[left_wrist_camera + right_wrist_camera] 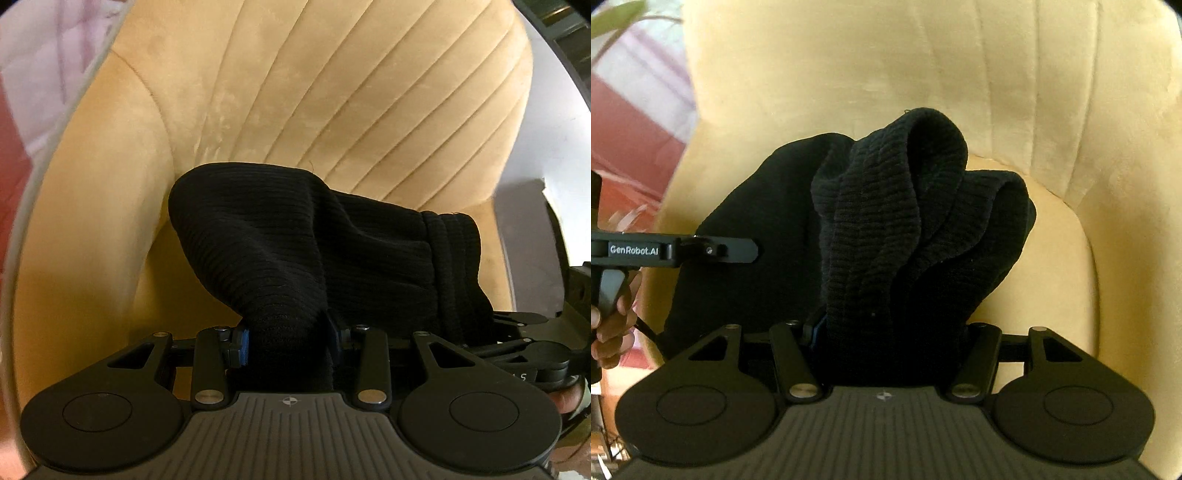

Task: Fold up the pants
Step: 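Carry the folded pants with both grippers over the yellow chair seat, then lower the pants onto the chair seat and open both grippers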

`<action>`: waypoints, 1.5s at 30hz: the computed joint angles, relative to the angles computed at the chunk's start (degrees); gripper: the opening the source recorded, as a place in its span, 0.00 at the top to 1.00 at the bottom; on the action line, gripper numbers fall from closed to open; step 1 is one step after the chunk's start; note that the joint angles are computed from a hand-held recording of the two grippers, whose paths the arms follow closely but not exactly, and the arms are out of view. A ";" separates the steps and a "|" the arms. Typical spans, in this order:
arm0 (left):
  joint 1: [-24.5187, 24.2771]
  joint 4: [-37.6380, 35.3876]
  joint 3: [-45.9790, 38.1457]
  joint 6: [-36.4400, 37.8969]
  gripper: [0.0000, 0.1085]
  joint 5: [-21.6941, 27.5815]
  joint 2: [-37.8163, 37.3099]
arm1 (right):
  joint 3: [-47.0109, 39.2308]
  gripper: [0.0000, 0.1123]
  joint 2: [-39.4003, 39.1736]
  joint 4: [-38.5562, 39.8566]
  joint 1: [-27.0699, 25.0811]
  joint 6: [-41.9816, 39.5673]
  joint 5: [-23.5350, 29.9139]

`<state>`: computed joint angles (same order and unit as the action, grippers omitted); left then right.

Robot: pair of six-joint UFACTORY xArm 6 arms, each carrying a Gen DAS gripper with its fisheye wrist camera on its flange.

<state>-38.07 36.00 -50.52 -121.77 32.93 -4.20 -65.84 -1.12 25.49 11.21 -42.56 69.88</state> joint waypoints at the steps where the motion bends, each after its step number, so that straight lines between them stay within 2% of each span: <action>1: 0.68 0.52 0.32 0.69 0.63 -1.00 0.44 | 0.26 0.42 0.74 -1.22 -0.01 1.63 -1.13; 4: 2.76 -0.85 -0.16 3.64 0.61 -3.81 3.47 | -0.40 0.37 3.98 -7.47 0.00 9.72 -2.44; 7: 3.05 -11.08 -1.24 11.07 0.58 -3.18 6.34 | -1.14 0.36 5.75 -10.53 -2.02 16.00 -2.94; 8: 2.72 -13.15 -1.68 12.60 0.55 -2.62 6.98 | -1.40 0.33 5.90 -9.49 -3.23 16.62 -3.12; 9: 2.32 -14.25 -2.06 13.35 0.49 -2.23 7.39 | -1.56 0.30 5.82 -8.62 -4.21 16.82 -3.18; 12: 0.78 -15.81 -3.98 15.54 0.34 0.27 8.15 | -0.69 0.29 4.25 -11.71 -3.97 15.85 -5.93; 15: -0.33 -18.56 -5.93 19.82 0.26 2.37 9.48 | 0.38 0.29 2.67 -11.67 -3.70 13.85 -6.71; 18: -0.17 -21.89 -7.95 24.08 0.25 3.92 11.86 | 1.97 0.30 0.62 -9.95 -2.92 12.07 -7.62; 23: -0.99 -19.81 -8.43 18.55 0.24 5.56 10.54 | 4.79 0.26 -3.43 -9.38 -0.05 9.78 -9.24; 27: -2.18 -16.64 -8.55 12.74 0.17 7.86 7.31 | 5.39 0.18 -6.93 -8.86 0.73 8.47 -9.69; 31: -4.25 -13.86 -13.98 11.60 0.13 15.76 7.18 | 3.71 0.16 -9.35 -6.86 -0.05 8.09 -7.44; 38: -9.97 -8.54 -28.67 8.43 0.10 35.68 9.27 | 1.05 0.16 -14.95 -4.39 -1.83 6.21 -4.61; 41: -12.58 -6.68 -38.01 7.41 0.10 45.36 12.71 | -0.26 0.16 -17.94 -2.64 -3.75 4.84 -2.33; 45: -16.05 -3.68 -55.11 9.12 0.08 58.85 20.88 | -3.49 0.16 -20.82 1.17 -8.11 1.12 3.01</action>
